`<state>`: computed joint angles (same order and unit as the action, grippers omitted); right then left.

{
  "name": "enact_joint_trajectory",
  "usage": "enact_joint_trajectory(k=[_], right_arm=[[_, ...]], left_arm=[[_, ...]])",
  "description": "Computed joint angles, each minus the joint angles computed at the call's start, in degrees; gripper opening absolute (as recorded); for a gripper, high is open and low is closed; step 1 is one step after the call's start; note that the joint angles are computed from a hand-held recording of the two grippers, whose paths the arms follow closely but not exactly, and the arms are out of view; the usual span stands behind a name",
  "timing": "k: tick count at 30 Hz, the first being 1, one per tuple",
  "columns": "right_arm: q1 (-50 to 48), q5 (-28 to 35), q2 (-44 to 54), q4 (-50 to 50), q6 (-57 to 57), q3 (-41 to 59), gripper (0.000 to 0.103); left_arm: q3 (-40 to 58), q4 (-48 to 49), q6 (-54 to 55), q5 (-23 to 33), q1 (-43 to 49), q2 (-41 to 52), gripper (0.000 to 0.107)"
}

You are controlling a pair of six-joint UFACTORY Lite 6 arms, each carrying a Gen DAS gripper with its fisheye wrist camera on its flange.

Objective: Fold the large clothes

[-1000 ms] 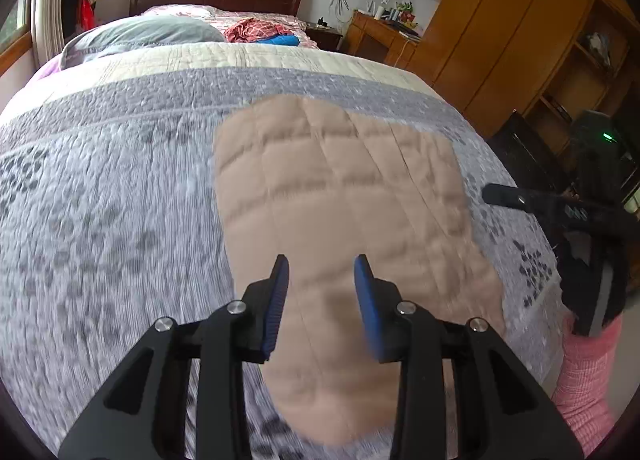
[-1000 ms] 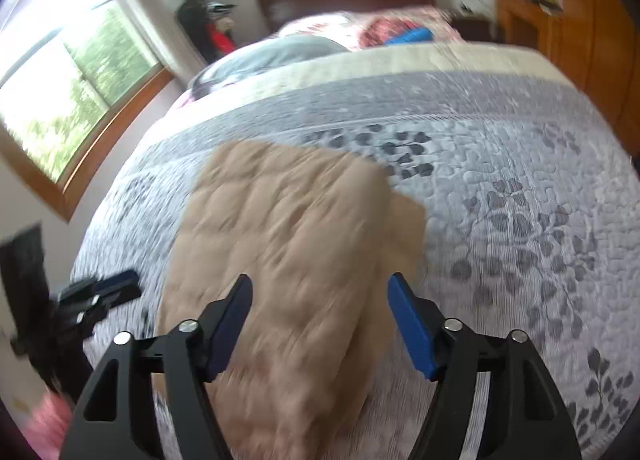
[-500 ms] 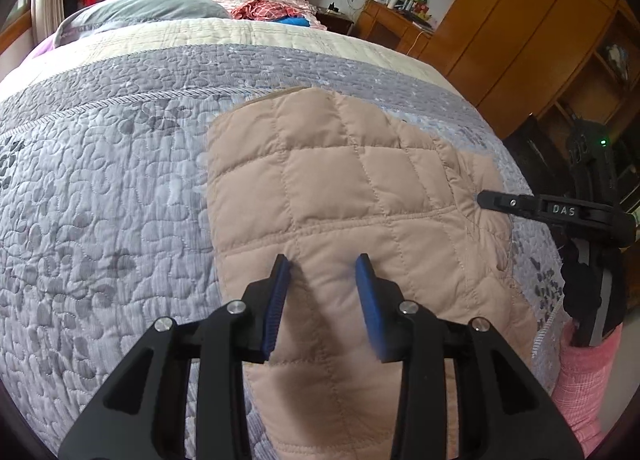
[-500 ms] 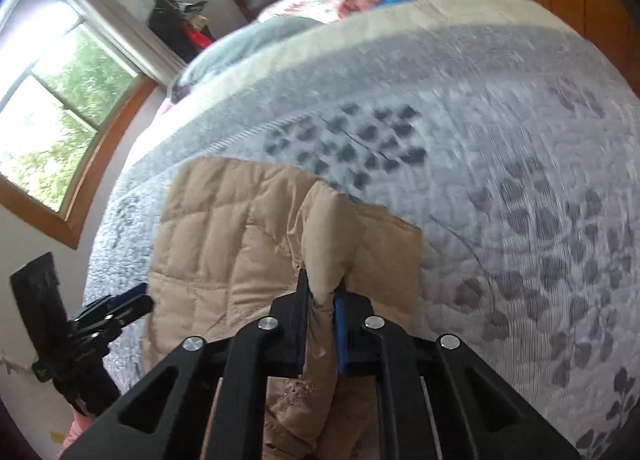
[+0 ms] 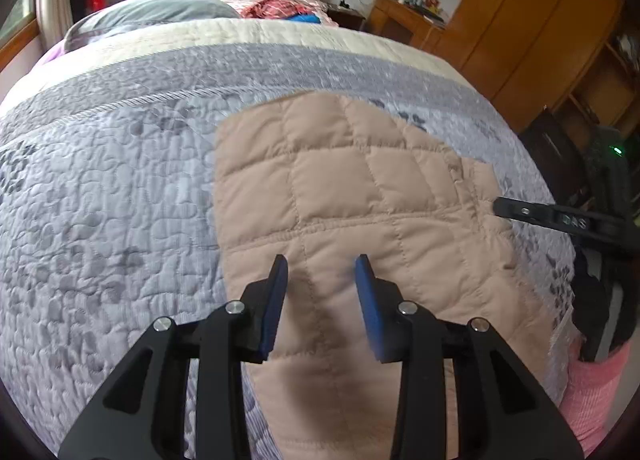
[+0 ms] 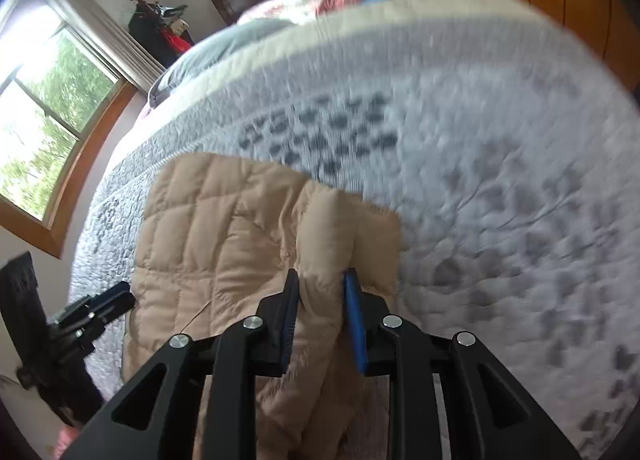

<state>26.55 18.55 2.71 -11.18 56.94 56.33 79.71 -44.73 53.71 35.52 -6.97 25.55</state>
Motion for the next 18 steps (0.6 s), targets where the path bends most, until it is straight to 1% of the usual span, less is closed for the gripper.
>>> enact_joint_trajectory(k=[1, 2, 5, 7, 11, 14, 18], right_arm=[[1.69, 2.37, -1.20, -4.67, 4.13, 0.88, 0.024], [3.58, 4.13, -2.07, -6.95, 5.87, 2.03, 0.024], [7.44, 8.10, -1.19, -6.30, 4.18, 6.62, 0.024], [9.55, 10.10, 1.66, -6.27, 4.20, 9.90, 0.024], [11.38, 9.32, 5.67, -6.18, 4.78, 11.14, 0.024], [11.42, 8.65, 8.30, -6.56, 5.52, 11.16, 0.024], [11.56, 6.29, 10.22, -7.88, 7.89, 10.03, 0.023]], left_arm=[[-0.61, 0.23, -0.40, -0.15, -0.02, -1.30, 0.035], [-1.07, 0.45, -0.69, -0.57, -0.24, -2.03, 0.034], [-3.43, -0.51, 0.09, -2.85, -1.63, -5.08, 0.034], [-3.35, -0.96, 0.30, -2.96, -2.29, -4.60, 0.033], [-2.77, -0.65, -0.10, -3.93, -3.42, -1.52, 0.033], [-2.74, -1.84, 1.81, -4.54, -3.33, -0.32, 0.035], [-2.72, -2.43, 3.90, -5.62, -3.56, 1.09, 0.035]])
